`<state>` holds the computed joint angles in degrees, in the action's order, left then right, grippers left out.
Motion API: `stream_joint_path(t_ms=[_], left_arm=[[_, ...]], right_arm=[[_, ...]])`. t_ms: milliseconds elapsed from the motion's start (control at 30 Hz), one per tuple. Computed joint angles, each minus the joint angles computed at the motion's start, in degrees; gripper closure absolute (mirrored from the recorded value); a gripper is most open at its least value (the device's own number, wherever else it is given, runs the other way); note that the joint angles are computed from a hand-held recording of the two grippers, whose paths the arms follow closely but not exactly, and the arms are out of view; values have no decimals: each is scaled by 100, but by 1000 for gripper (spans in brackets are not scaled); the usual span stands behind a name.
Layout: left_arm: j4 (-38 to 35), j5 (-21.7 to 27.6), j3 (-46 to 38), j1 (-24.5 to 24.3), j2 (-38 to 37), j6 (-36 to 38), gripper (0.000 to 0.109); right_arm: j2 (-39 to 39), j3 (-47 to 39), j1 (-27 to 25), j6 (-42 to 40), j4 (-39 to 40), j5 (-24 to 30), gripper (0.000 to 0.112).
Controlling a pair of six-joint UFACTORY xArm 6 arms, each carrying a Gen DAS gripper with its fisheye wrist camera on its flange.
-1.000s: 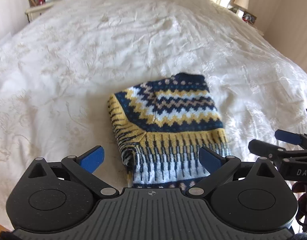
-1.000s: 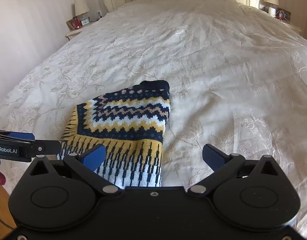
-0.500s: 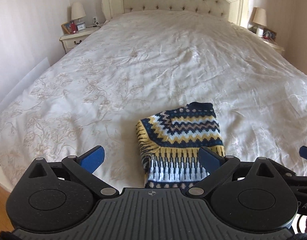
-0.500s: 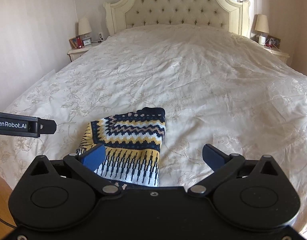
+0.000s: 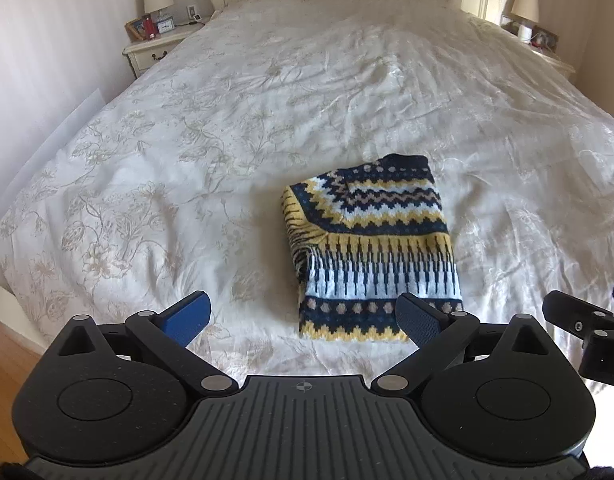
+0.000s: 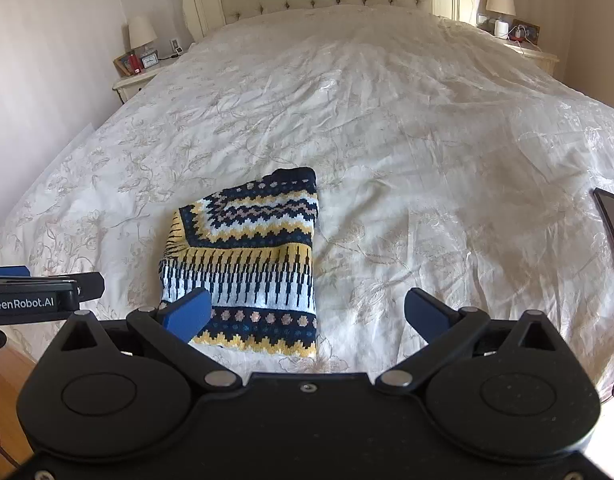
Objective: Fold small clothes
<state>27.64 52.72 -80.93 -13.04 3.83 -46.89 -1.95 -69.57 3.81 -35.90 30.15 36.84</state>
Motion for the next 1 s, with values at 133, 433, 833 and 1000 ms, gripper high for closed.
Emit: stream_joint_path(t_ms=[133,433,833,1000], left_arm=[[-215,51,71,-7,-61,97,8],[-314,166,177,-40,-178,173,8],[-447,284,215,-3,-229,239,8],[-576,332,219,11,-218,319,8]], right_arm=[[-84,57,-5,141,-109,97,10],[-174,130,-26,387,-314,242,10],[-217,179,2,521,-350,281,10],[-207,194,6,584,-367,299,10]])
